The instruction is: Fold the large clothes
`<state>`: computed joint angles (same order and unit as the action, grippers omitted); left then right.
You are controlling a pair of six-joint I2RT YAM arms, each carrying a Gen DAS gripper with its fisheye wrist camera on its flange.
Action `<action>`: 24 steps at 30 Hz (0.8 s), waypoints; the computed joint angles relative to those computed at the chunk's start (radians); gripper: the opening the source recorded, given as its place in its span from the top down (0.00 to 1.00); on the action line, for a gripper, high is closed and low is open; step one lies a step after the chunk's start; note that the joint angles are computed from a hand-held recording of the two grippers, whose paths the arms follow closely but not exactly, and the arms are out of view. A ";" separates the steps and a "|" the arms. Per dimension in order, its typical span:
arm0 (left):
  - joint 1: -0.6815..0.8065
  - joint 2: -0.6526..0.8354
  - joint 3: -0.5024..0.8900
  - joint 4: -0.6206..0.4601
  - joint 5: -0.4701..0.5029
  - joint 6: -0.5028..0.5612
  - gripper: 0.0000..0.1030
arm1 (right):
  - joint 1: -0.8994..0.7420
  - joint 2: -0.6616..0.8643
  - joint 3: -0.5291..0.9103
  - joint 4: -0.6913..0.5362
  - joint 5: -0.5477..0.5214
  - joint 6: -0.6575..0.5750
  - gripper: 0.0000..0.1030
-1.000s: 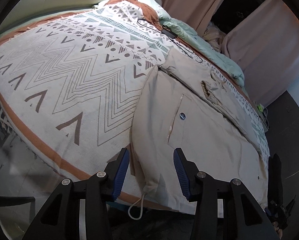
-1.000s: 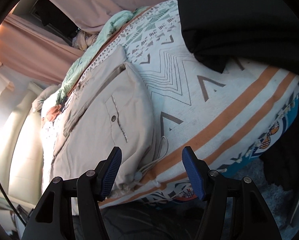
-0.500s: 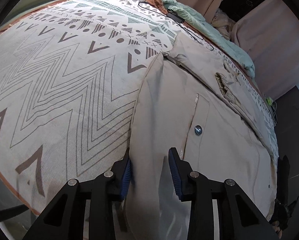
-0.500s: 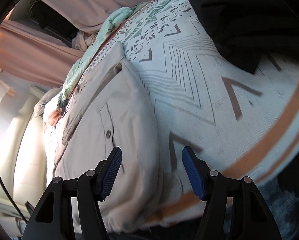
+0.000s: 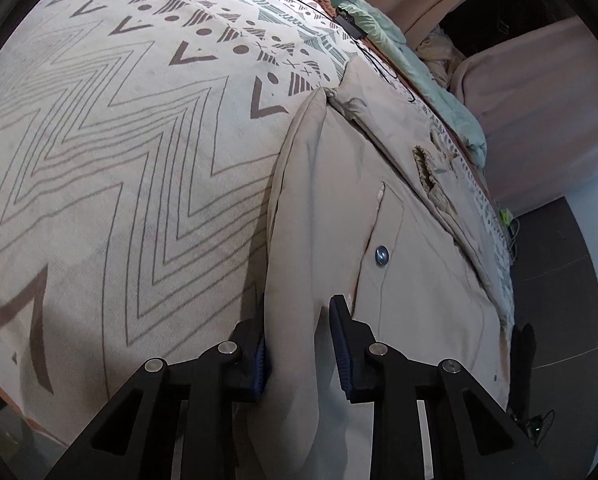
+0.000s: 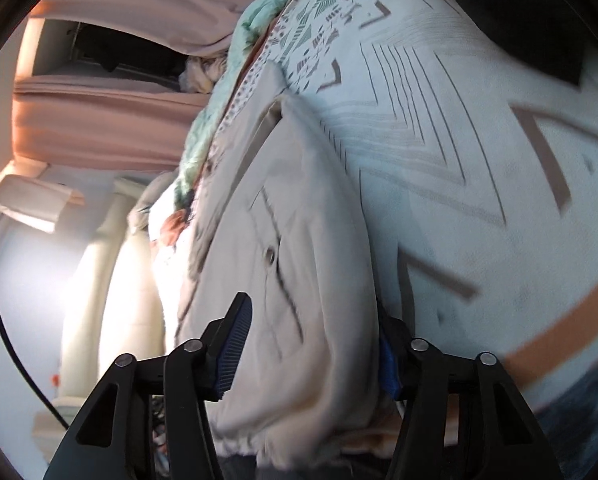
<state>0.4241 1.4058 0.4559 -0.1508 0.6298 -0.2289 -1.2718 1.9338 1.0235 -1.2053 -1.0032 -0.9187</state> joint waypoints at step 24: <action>0.073 -0.169 -0.173 0.017 0.155 -0.047 0.94 | -0.010 -0.183 -0.218 0.189 -0.008 0.156 0.90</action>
